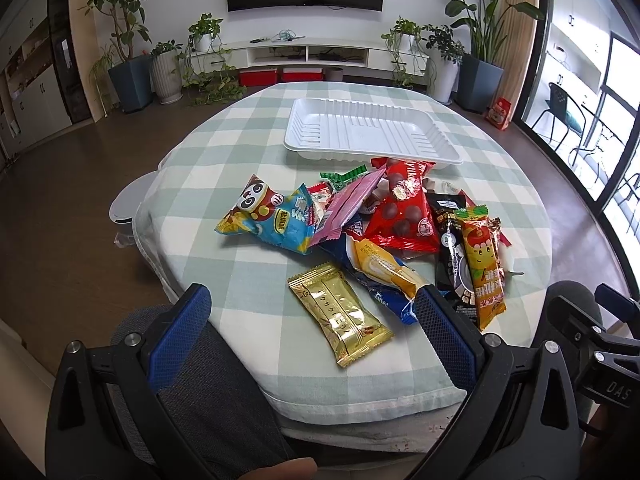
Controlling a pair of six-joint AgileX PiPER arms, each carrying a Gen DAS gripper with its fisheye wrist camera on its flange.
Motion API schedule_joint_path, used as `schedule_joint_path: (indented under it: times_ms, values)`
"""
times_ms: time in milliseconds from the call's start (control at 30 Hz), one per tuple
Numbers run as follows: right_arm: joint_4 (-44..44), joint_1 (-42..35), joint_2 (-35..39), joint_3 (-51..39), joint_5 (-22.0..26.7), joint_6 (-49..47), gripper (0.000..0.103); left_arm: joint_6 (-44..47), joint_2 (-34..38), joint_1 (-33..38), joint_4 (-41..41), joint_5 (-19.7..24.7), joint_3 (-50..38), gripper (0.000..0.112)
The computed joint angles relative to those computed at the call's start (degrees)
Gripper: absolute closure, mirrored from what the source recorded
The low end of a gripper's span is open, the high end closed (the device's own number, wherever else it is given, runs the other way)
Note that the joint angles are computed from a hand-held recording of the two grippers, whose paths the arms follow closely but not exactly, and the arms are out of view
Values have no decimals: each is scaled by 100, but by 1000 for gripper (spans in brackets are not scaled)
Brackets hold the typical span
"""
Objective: Organize snacks
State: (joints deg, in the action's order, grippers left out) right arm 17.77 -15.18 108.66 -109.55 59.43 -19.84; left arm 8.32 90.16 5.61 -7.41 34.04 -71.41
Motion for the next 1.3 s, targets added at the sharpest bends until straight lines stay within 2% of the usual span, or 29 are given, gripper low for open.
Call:
schedule_joint_path:
  times_ms: [533,600,1300]
  values:
    - [-34,6,71,-161,118,48,0,43,40,-2,-15,-56,60,9]
    - [-28,42,-36,119,-64,7,0,41,42,-1,-18,-63,63,9]
    - [-45,33,8,27,17,27,0,-21,64,-32,48,-153,149,9]
